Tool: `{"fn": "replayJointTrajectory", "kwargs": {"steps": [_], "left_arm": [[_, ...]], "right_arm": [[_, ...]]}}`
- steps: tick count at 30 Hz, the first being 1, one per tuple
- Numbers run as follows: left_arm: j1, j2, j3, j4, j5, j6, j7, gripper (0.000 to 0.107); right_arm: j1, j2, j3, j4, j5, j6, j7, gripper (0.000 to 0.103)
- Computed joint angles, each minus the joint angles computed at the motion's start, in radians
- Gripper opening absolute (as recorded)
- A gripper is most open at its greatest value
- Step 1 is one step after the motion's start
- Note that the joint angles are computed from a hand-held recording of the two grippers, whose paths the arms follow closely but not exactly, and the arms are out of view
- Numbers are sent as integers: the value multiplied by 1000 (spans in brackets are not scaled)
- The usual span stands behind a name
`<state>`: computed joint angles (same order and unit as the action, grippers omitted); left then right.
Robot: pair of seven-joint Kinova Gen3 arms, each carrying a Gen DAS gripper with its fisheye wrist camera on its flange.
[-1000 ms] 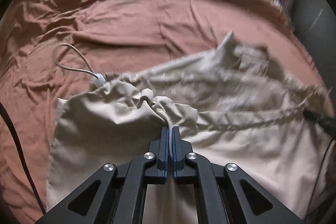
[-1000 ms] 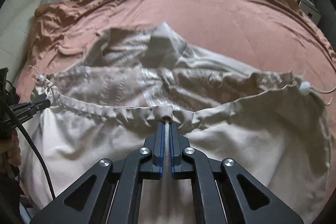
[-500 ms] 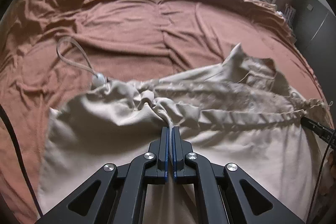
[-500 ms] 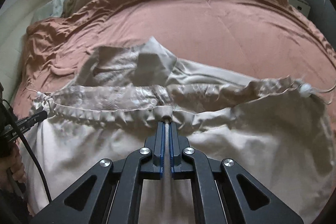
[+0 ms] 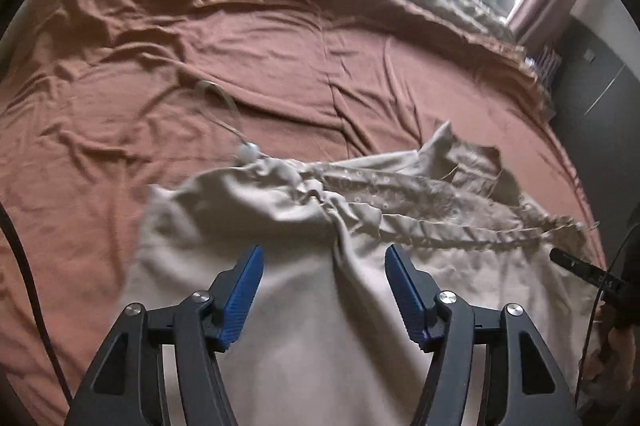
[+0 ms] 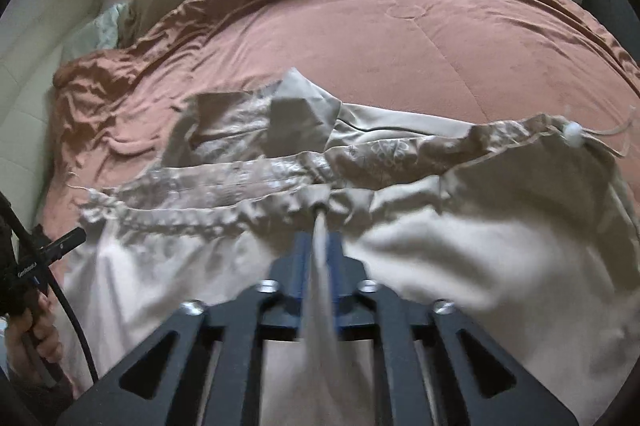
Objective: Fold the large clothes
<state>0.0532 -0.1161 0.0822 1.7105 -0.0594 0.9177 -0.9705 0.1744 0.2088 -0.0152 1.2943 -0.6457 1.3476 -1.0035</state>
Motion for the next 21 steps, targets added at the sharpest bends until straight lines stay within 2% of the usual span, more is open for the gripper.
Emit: {"fn": "replayJointTrajectory", "kwargs": {"steps": [1,2,3,11,21], "left_arm": [[-1,-20,-3,5,4,11,-2,65],[-4,-46,-9,15,10,26,-5,65],[-9,-67,-10,23,11,37,-2,65],[-78,-266,-45,114,54,128,17,65],[-138,-447,-111,218,104,236,-17,66]], "right_arm": [[14,-10,3,6,-17,14,9,45],[25,-23,7,12,-31,27,17,51],[38,-40,12,26,-50,37,32,53],[65,-143,76,83,-99,143,97,53],[12,-263,138,181,-61,196,135,53]]}}
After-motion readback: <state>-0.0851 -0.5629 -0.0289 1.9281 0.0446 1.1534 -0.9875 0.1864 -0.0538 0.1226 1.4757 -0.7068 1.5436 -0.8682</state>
